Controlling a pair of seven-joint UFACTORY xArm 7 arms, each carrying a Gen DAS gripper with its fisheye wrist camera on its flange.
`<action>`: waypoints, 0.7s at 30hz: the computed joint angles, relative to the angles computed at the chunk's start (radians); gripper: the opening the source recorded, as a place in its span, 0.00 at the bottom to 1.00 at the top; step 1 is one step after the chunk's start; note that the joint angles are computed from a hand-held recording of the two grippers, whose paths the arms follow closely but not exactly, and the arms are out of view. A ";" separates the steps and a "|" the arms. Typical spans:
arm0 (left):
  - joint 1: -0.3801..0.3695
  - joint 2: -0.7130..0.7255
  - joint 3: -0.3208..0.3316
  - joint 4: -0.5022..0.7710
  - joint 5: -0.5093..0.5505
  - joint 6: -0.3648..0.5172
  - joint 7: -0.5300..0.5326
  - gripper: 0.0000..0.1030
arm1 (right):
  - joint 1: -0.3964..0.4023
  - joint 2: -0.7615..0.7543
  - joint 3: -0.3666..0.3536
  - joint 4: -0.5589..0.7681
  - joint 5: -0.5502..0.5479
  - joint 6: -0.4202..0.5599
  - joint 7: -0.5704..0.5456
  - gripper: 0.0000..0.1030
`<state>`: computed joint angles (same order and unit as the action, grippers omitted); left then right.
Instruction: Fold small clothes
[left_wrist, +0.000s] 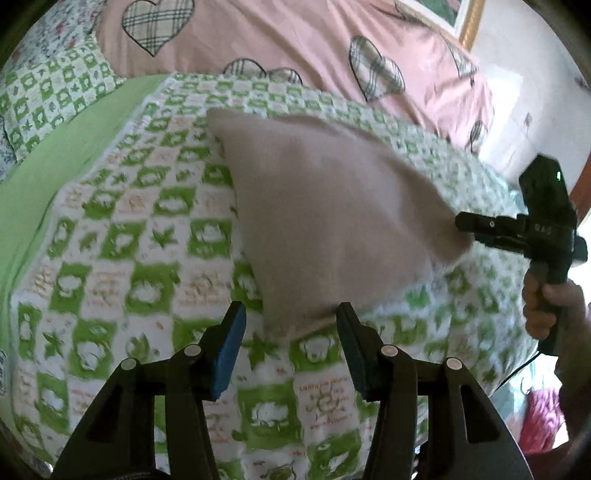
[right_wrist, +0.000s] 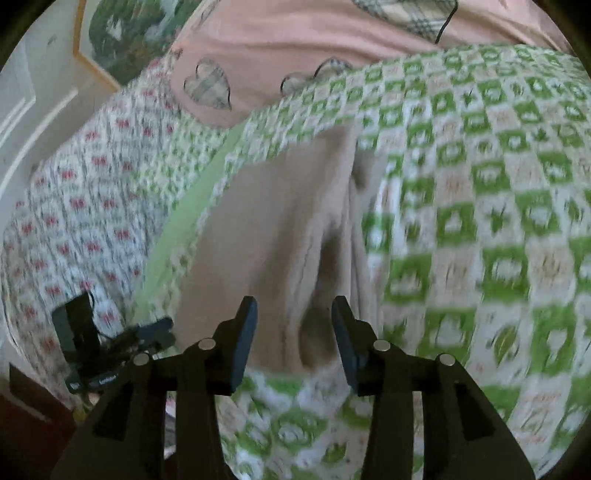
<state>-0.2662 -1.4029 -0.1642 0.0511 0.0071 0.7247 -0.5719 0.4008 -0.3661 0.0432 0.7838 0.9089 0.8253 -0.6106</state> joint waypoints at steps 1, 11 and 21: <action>0.001 0.007 -0.011 -0.007 0.001 -0.011 -0.009 0.50 | 0.003 0.007 0.004 0.000 -0.003 0.001 -0.002 0.42; 0.032 0.099 -0.076 0.000 0.063 -0.045 -0.105 0.22 | 0.005 0.019 -0.007 0.081 0.104 0.054 -0.044 0.06; 0.028 0.144 -0.089 0.046 0.054 0.013 -0.237 0.07 | -0.029 -0.016 0.030 0.014 -0.097 -0.029 0.023 0.05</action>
<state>-0.2381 -1.2590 -0.2529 0.0969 0.0615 0.7378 -0.8085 0.3719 -0.3820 0.0734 0.7980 0.8114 0.7962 -0.5879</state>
